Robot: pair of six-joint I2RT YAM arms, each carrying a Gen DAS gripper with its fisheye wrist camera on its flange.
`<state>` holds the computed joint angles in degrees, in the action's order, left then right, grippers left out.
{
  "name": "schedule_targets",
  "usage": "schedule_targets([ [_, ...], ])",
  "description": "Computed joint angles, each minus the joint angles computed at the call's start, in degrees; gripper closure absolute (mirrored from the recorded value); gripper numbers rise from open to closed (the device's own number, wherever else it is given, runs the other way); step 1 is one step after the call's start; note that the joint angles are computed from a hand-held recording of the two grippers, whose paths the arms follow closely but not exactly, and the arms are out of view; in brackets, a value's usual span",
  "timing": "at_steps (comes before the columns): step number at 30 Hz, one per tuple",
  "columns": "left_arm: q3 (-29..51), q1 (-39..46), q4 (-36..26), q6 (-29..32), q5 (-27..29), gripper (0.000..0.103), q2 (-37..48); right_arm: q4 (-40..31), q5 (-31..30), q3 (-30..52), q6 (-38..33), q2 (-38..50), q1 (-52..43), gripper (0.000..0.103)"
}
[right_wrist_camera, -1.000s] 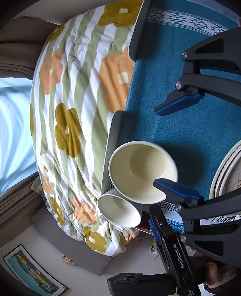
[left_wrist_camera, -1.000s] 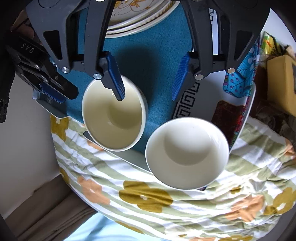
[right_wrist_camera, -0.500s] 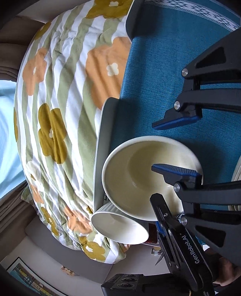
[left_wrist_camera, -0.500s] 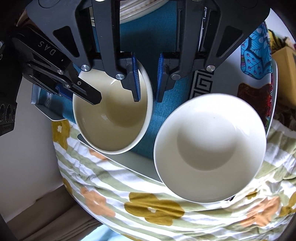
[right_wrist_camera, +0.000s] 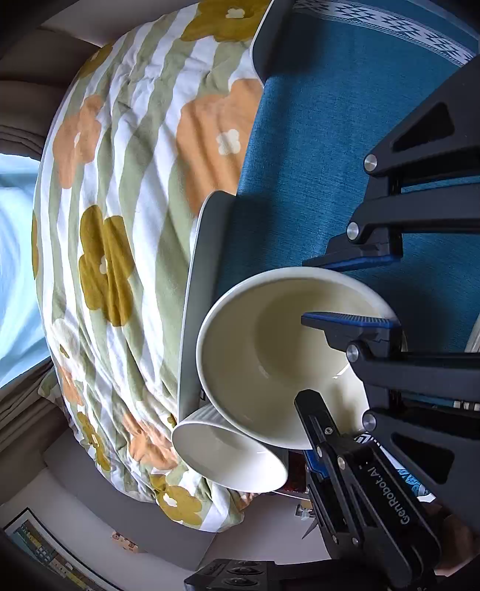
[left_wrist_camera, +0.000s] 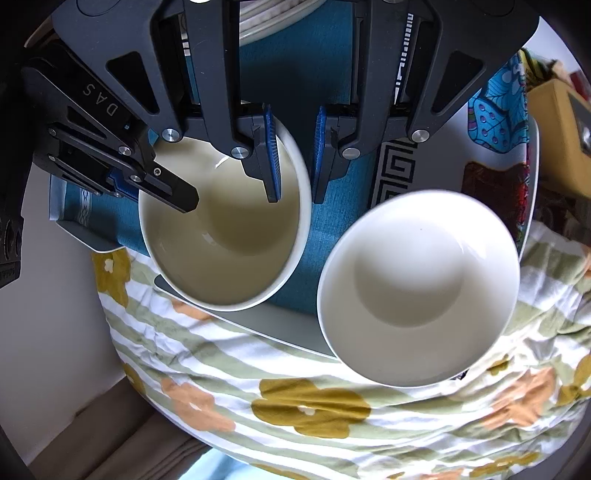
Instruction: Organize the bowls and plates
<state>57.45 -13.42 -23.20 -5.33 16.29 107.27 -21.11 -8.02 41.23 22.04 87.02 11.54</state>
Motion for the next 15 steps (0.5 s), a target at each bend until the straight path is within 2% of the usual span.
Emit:
schedule_targets([
  [8,-4.75,-1.62,-2.23,-1.01,-1.95,0.089,-10.48,-3.89,-0.43,-2.47,0.13,-9.90,0.31,0.084],
  [12,-7.82,-4.88,-5.42,-3.98,-4.03,0.089,-19.97,-10.00,-0.86,-3.80,-1.15,-19.93,-0.41,0.084],
  [15,-9.54,-9.44,-8.72,-8.02,-6.17,0.089,-27.11,-17.09,-1.04,-3.98,-2.70,-28.47,-1.55,0.084],
])
